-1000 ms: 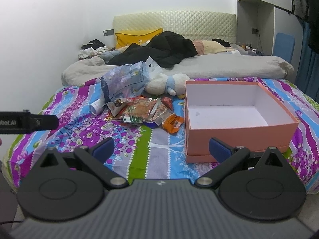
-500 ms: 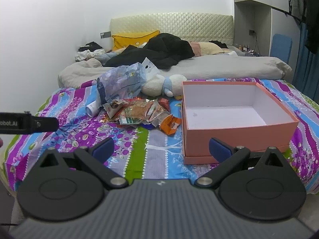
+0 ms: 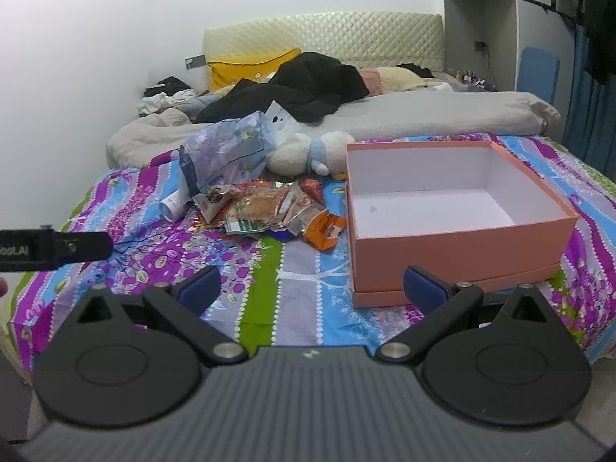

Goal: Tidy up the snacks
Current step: 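Move both tools toward the snack pile beside the pink box, then close the right tool on the orange-and-white snack bag while the left tool reaches the pile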

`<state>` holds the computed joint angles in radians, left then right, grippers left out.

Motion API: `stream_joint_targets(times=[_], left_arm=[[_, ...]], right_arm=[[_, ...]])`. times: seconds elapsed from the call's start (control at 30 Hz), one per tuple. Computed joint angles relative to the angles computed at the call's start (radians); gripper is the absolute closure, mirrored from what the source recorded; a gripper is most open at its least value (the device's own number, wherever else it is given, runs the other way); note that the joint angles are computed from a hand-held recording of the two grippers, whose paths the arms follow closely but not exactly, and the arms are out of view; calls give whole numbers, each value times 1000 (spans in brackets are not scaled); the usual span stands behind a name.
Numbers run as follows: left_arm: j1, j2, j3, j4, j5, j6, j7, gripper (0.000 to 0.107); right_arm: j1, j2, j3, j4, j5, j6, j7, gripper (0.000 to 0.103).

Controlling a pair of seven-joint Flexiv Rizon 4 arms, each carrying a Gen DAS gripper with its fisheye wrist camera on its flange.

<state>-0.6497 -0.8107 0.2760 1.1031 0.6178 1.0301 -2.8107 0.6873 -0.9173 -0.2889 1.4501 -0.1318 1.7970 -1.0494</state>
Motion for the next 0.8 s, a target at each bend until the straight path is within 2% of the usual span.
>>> stream_joint_targets(times=[0.17,0.3,0.37,0.53,0.67,0.8], left_arm=[[25,-15,-16,-6,-21,23,23,4],[40,-37,-18,-25,-46,34,58,4],[49,-50,-20,-37,-63,35,71,4],[86,-90,-45,-62,-133,64,128,4],[103,-133,-45,-97,-178,71,172,4],[129,-175,-48,-112,-228,115,201,4]], right_arm=[[-62,-13,90,-37,-38,-18,-8,0],[-91,-31,129,-69,-65,-29,-9,0],[-96,-42,131,-84,-68,-24,-4,0],[-70,-80,81,-133,-59,-47,27,0],[-90,-118,95,-187,-86,-58,29,0],[-87,-169,84,-241,-98,-19,19,3]])
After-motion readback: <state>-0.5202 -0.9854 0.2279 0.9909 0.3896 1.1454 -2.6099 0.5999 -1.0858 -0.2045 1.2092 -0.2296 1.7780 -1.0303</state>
